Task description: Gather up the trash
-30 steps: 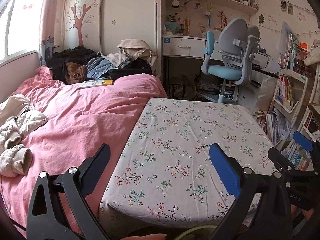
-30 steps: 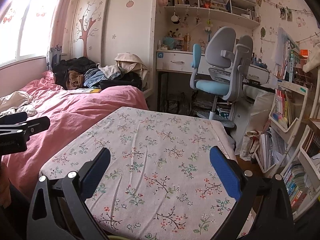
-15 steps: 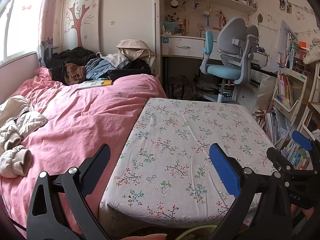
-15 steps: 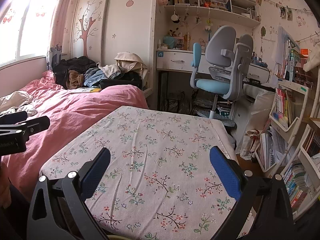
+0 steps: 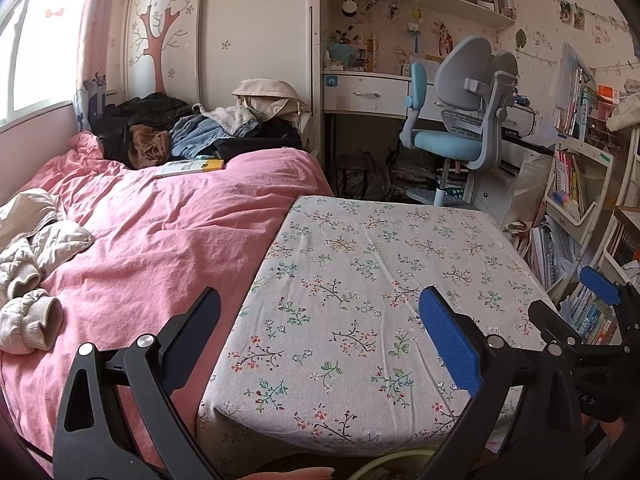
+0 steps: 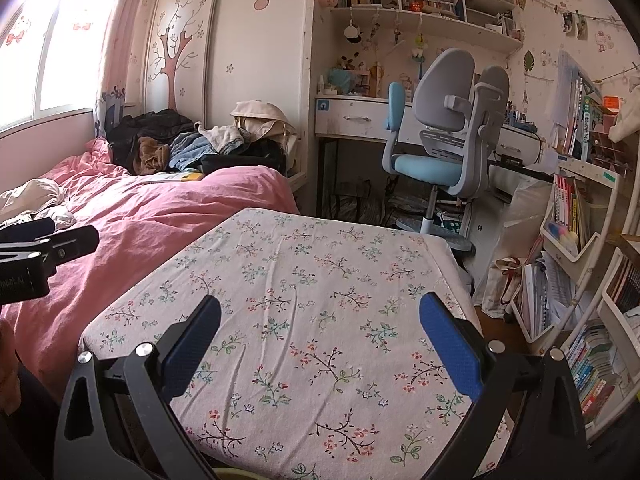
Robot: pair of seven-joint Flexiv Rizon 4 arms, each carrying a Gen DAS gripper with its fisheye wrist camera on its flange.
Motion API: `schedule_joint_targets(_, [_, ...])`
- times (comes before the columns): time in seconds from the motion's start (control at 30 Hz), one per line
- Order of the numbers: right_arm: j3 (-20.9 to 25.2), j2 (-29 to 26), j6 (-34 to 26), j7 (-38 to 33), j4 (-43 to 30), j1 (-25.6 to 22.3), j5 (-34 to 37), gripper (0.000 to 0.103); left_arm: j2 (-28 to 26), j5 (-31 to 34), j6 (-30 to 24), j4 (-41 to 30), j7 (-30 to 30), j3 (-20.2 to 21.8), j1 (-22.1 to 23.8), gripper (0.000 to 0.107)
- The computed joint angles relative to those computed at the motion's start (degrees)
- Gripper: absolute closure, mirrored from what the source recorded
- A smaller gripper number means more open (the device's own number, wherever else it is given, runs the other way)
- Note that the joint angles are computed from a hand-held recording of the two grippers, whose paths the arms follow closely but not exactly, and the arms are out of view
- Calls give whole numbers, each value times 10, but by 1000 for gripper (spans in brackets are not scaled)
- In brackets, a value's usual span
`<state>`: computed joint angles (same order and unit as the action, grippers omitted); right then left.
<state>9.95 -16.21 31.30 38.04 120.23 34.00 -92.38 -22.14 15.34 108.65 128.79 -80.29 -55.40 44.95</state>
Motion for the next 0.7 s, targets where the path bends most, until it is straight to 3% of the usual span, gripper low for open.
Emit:
schedule_joint_targets(0.27, [0,0,3,1,0,-2,-2,8,-29,-2,-16,-1,17,-45,30,11])
schedule_joint_targets(0.4, [-1,-1,12,5,0,-4,-3,8,-72,13,-9,7,38,-95,70,11])
schedule_joint_targets(0.57, [-2,-3,24,8,-2,-7,1,8,-72,21,11,11,39,-89,69,11])
schedule_joint_targets(0.7, [-3,-5,33,-1,-4,-9,8,8,-51,3,-10,3,25,-63,51,11])
